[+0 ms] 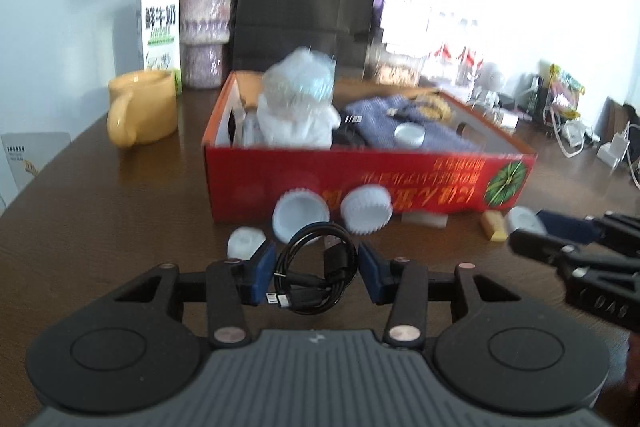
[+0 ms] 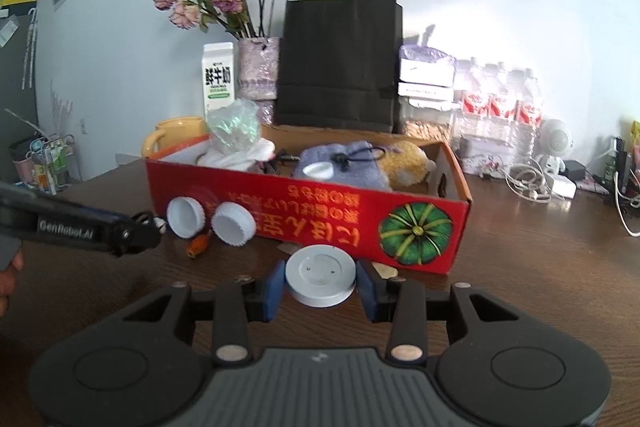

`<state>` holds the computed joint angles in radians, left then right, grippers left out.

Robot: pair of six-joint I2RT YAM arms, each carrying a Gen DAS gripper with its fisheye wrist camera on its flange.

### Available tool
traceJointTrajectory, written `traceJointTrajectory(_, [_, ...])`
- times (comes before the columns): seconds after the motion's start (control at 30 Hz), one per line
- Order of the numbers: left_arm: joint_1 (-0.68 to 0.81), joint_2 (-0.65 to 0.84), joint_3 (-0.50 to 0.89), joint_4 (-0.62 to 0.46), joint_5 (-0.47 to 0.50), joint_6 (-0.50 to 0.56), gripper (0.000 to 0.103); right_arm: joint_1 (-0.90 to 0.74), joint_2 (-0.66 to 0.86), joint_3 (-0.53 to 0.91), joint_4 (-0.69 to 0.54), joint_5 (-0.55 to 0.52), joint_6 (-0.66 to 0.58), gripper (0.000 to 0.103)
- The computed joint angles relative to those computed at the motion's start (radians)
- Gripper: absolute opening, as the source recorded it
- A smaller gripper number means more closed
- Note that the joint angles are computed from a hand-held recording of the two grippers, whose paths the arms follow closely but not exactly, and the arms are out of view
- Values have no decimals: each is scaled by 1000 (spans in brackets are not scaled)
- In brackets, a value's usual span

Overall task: Organize objects
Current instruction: 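Carry the cable and puck into the box and open both tools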

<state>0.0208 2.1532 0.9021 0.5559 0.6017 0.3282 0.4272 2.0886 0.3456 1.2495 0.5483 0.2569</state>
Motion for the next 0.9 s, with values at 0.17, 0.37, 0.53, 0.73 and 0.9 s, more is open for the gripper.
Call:
traceJointTrajectory(0.17, [-27,-44,-7,33,24,-47,46,-20,-55,43,-30,-14,-49,38])
traceJointTrajectory(0.37, [-82,-70,28,78,13,-144,46,-77,-103,133,-97,-43,-116,38])
traceJointTrajectory(0.53, [-131,-58,98,95,-13,-228,46,-145,-102,229,-171,-86,-131,38])
traceJointTrajectory(0.73, [-180,8,229,74,-67,-289,46,-215,-46,361,-242,-134,-137,38])
traceJointTrajectory(0.9, [-215,68,330,67,-116,-321,46,-257,8,462,-285,-155,-130,38])
